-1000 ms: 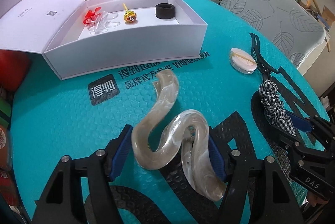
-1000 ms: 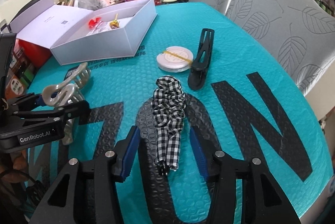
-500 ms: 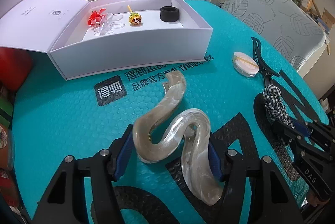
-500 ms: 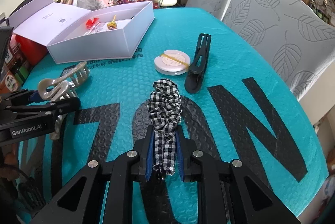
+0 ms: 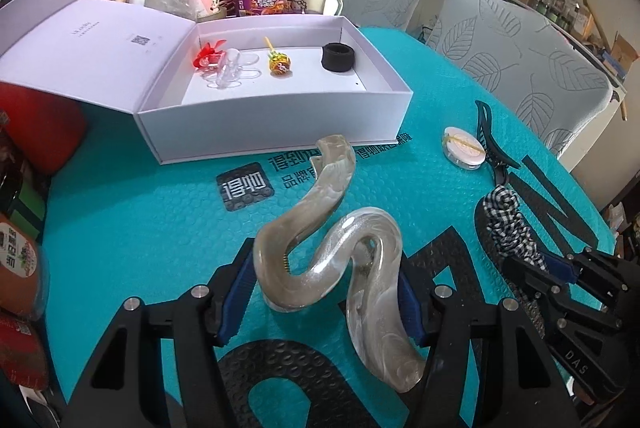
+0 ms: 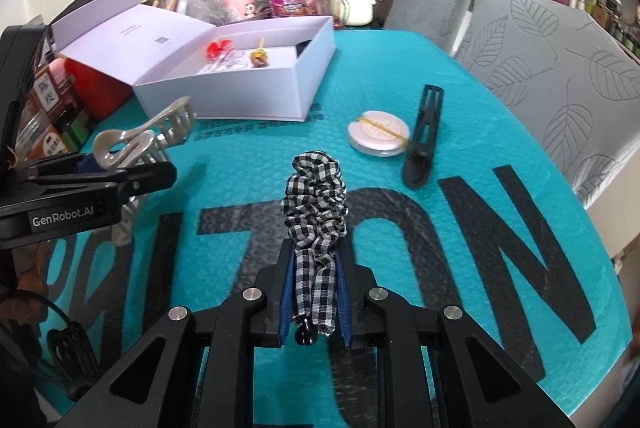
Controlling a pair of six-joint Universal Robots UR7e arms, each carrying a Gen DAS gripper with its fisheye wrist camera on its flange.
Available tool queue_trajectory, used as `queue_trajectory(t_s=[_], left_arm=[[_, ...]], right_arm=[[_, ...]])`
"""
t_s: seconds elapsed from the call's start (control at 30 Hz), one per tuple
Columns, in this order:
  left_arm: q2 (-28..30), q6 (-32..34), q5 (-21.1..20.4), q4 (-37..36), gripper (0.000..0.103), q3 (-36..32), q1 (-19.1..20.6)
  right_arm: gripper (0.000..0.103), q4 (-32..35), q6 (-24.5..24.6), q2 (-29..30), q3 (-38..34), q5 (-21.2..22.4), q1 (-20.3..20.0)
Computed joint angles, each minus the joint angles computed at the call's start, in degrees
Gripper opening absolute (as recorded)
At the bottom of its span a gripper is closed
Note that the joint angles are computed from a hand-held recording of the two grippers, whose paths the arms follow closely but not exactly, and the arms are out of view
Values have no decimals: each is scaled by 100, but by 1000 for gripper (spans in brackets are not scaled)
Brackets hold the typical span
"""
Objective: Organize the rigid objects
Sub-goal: 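Lift the hair claw with the left tool while the right tool lifts the scrunchie, then carry the marbled hair claw and gingham scrunchie with both tools over the white box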
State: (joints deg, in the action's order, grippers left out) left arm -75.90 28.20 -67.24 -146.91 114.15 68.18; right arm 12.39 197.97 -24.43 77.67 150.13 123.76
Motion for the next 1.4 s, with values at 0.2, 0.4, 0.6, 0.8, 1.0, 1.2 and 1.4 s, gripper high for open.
queue_trajectory(t_s=[0.2, 0.4, 0.6, 0.8, 1.0, 1.2, 1.4], left_arm=[[-232, -200, 6, 54, 62, -1, 40], [-376, -352, 182, -109, 62, -2, 39], [-504, -374, 265, -180, 62, 3, 38], [-575, -384, 313, -278, 62, 18, 0], [-593, -260, 220, -275, 62, -76, -29], [-548, -31, 118, -395, 62, -201, -110], [-440, 99, -34, -474, 62, -413, -154]], right_arm=[[19, -153, -509, 43, -160, -299, 44], [18, -228, -988, 168, -411, -502, 86], [18, -24, -1013, 292, -688, -767, 84], [18, 15, -1245, 356, -844, -1042, 83], [18, 46, -1354, 386, -991, -1040, 126], [18, 114, -1455, 422, -1216, -903, 209], [18, 107, -1620, 369, -1403, -870, 224]])
